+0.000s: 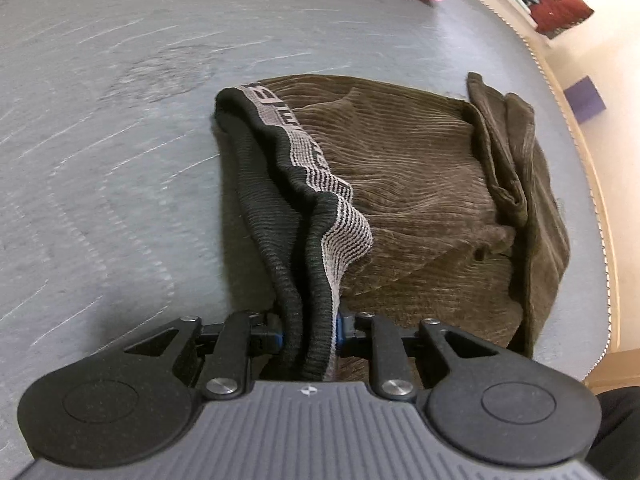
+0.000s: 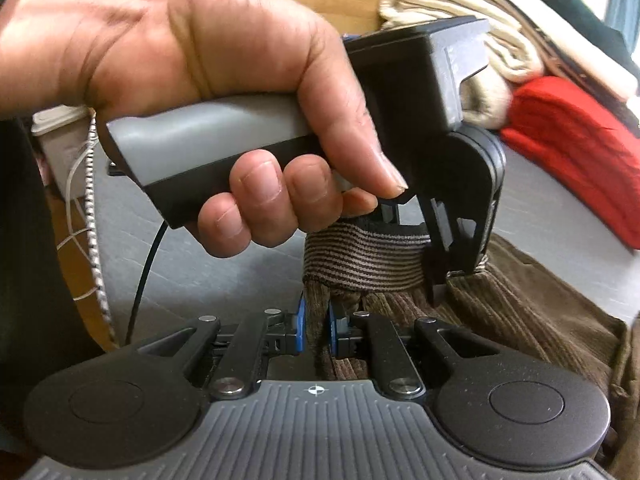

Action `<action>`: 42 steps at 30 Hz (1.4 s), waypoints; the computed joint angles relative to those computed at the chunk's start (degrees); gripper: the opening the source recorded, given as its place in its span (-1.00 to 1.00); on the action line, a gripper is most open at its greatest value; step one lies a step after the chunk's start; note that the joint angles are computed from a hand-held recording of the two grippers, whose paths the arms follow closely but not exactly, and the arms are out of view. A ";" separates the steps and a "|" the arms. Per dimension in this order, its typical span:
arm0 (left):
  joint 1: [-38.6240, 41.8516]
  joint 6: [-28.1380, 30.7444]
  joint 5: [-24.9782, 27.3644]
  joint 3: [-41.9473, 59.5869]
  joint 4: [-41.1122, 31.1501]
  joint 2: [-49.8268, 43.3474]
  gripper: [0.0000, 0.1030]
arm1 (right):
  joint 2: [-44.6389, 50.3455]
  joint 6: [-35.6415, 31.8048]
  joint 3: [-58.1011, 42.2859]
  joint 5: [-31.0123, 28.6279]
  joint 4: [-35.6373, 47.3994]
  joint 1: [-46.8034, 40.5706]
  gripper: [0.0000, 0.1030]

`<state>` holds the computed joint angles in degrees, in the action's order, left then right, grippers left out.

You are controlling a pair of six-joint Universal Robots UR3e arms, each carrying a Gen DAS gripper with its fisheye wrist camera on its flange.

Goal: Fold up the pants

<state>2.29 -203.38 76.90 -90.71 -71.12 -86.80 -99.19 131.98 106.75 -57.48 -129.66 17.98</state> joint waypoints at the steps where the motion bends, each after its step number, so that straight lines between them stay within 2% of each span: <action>1: 0.15 -0.04 0.81 0.28 -0.98 0.43 -0.34 | 1.15 1.72 -0.88 -2.29 -0.37 1.49 -0.69; 3: -2.45 -3.35 6.12 5.09 -3.28 -1.71 -0.23 | 0.57 2.79 -1.33 -3.95 1.60 1.44 -0.63; 4: -3.33 -5.17 8.17 7.20 -4.44 -2.35 -0.17 | -0.49 1.95 -1.97 -2.59 5.02 -0.09 -0.51; 5: -3.12 -6.19 8.51 7.78 -5.28 -1.54 -0.16 | -1.75 0.52 -2.32 -1.00 8.22 -1.84 -0.43; 6: -3.40 -7.52 9.18 9.26 -5.80 -1.77 -0.15 | -3.14 -2.39 -3.39 0.59 12.67 -4.33 -0.26; 7: -4.74 -8.68 11.49 12.03 -6.84 -2.95 -0.15 | -4.79 -6.65 -4.50 2.49 17.49 -7.44 -0.21; 11: -12.48 -9.27 22.39 24.65 -12.04 -9.18 -0.15 | -9.64 -19.29 -9.59 9.54 32.74 -21.21 -0.21; 14: -15.70 -10.93 24.02 33.17 -13.74 -11.56 -0.16 | -8.04 -24.64 -17.45 14.73 41.98 -32.65 -0.20; 17: -20.12 -12.46 26.33 41.73 -14.25 -13.29 -0.18 | -1.36 -25.34 -27.40 19.04 47.26 -41.25 -0.18; 20: -26.37 -12.72 30.78 52.13 -16.91 -17.51 -0.19 | 5.14 -21.36 -32.58 20.51 43.98 -45.76 -0.05; 24: -32.75 -14.31 34.64 55.69 -15.63 -21.96 -0.19 | 12.07 -9.01 -31.08 17.90 26.60 -47.49 -0.03; 26: -34.44 -14.65 36.44 57.59 -17.58 -25.79 -0.19 | 14.66 -2.15 -28.63 16.29 18.34 -47.99 -0.03; 28: -34.11 -15.96 34.91 64.16 -23.95 -30.59 -0.20 | 17.32 6.21 -24.01 12.50 5.74 -47.54 -0.03; 30: -33.91 -15.66 35.16 66.09 -23.93 -32.17 -0.20 | 20.39 11.88 -22.58 3.05 -4.07 -43.27 -0.03; 31: -33.84 -15.46 35.57 67.44 -24.25 -33.16 -0.20 | 21.99 15.15 -22.57 2.34 -8.65 -42.89 -0.03; 34: -32.48 -15.38 35.20 66.96 -24.54 -34.14 -0.19 | 27.64 21.18 -27.90 3.37 -10.02 -42.44 -0.03; 35: -32.05 -15.52 35.08 67.57 -24.76 -34.99 -0.19 | 29.35 21.98 -29.52 2.03 -9.82 -41.58 -0.03; 37: -31.37 -15.75 34.53 70.69 -26.28 -37.25 -0.17 | 33.17 23.25 -33.50 -1.06 -8.54 -39.59 -0.03; 39: -30.22 -14.90 33.54 68.49 -24.10 -37.48 -0.16 | 36.57 23.98 -37.62 -0.92 -6.21 -38.10 -0.02; 42: -30.28 -14.01 33.25 71.82 -25.63 -40.00 -0.09 | 41.81 23.04 -43.61 -3.31 -3.20 -34.42 0.02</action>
